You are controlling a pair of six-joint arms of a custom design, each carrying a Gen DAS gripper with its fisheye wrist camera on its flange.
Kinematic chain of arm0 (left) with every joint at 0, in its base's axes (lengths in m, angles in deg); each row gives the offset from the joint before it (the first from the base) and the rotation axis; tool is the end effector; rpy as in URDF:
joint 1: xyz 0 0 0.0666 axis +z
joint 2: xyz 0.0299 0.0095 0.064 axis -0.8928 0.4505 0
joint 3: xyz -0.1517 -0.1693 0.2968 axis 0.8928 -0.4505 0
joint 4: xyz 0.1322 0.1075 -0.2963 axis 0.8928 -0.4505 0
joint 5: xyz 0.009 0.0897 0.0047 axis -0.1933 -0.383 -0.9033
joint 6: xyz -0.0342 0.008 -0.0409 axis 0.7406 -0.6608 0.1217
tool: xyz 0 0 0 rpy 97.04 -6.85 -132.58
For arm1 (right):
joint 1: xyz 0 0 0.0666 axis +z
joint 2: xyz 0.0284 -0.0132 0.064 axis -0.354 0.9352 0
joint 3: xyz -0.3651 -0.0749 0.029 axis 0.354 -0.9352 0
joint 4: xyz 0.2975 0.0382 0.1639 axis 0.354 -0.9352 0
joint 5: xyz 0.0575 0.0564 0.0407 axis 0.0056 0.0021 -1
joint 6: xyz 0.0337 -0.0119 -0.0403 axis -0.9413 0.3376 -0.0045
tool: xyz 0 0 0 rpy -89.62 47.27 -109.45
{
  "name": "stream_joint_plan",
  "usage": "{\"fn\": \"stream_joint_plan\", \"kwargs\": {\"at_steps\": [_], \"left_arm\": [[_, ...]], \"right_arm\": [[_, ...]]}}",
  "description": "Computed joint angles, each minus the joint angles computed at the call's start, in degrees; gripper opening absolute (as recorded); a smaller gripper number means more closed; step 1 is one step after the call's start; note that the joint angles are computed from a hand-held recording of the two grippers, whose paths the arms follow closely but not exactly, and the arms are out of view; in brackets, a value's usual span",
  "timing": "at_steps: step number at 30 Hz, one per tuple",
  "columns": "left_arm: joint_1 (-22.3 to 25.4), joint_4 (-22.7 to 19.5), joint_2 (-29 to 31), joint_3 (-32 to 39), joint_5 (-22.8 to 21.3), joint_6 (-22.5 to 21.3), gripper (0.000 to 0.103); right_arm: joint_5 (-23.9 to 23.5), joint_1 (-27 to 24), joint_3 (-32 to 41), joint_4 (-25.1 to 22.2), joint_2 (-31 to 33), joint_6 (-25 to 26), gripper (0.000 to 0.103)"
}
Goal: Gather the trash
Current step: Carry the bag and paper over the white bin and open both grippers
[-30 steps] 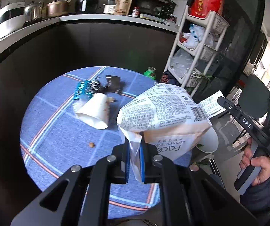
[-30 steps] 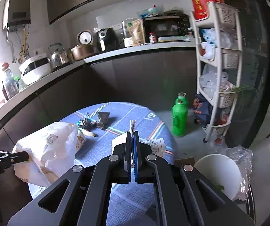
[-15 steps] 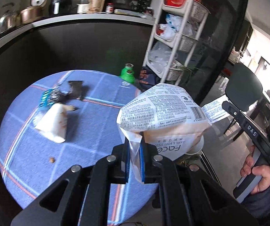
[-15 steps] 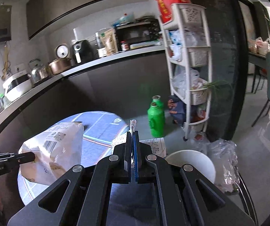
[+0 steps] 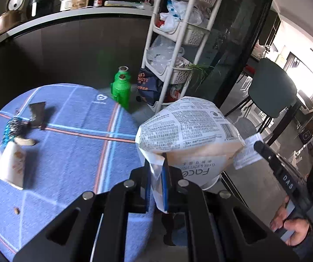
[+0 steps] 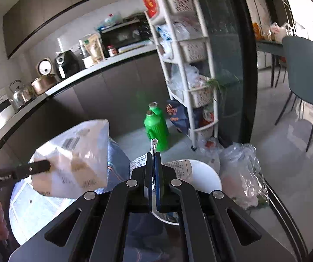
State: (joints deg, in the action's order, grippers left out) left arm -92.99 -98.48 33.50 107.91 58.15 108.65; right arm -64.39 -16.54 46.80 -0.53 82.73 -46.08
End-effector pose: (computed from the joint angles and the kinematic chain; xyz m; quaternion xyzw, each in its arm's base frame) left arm 0.3519 -0.1909 0.4870 -0.0987 0.9256 -0.0817 0.3561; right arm 0.4202 0.0449 0.3979 -0.1020 0.8712 0.2127 0.4305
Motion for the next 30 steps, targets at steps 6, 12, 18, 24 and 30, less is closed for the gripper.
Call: {"fn": "stream_joint_plan", "kwargs": {"at_steps": [6,12,18,24,30], "left_arm": [[0.89,-0.02,6.01,3.60,2.29,-1.23,0.009],[1.68,0.06,12.30,7.05,4.38,-2.60,0.009],[1.97,0.54,18.62,10.84,5.51,-4.77,0.009],[2.03,0.62,23.84,14.90,6.52,-7.74,0.009],[2.31,0.66,27.58,18.18,7.76,-9.42,0.011]], "right_arm": [[0.12,-1.98,0.21,0.21,3.44,-0.52,0.002],[0.09,-3.30,0.49,-0.05,7.03,-0.43,0.002],[0.31,-3.29,1.20,-0.32,10.49,-0.34,0.002],[0.85,-2.86,2.49,-0.68,14.41,-0.43,0.002],[1.18,-2.04,4.45,-1.31,18.13,-0.39,0.003]]}}
